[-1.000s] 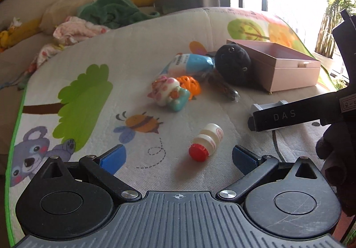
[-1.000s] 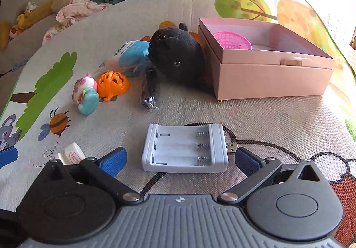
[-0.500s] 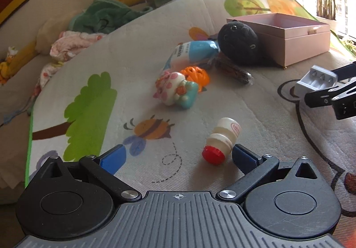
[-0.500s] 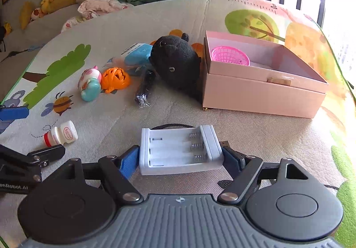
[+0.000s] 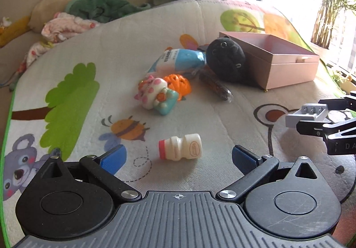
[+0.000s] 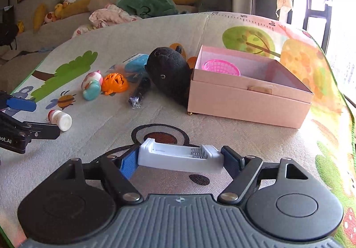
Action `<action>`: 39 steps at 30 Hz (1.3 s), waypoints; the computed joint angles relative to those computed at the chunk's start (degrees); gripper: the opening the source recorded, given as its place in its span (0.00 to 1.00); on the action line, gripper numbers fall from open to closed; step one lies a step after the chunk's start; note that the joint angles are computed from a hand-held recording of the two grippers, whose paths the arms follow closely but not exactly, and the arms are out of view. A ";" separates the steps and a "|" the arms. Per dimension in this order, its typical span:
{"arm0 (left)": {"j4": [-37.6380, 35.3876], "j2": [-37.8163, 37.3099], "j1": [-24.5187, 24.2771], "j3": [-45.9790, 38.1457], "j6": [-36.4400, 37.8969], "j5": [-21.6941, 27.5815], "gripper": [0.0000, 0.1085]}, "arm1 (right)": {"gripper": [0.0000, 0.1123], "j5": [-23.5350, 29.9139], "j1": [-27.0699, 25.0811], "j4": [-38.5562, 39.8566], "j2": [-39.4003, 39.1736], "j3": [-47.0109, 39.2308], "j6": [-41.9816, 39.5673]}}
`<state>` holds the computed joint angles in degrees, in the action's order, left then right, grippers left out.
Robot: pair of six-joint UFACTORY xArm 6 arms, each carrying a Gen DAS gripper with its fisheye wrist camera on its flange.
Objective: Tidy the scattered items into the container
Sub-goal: 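Grasp the white yogurt bottle with the left gripper while the right holds the charger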
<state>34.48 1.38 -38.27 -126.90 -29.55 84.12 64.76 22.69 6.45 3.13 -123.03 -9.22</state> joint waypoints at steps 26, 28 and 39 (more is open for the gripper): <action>1.96 5.25 -1.71 -7.46 -4.08 4.99 0.95 | 0.81 4.69 -2.91 3.08 2.49 -2.79 -1.67; 2.49 6.23 -1.67 -8.69 -4.53 5.23 0.95 | 0.81 3.92 -2.89 3.19 1.80 -1.66 -2.09; 1.72 5.86 0.20 -6.16 -5.46 2.93 0.56 | 0.81 0.79 -3.09 2.61 -1.54 2.34 -4.28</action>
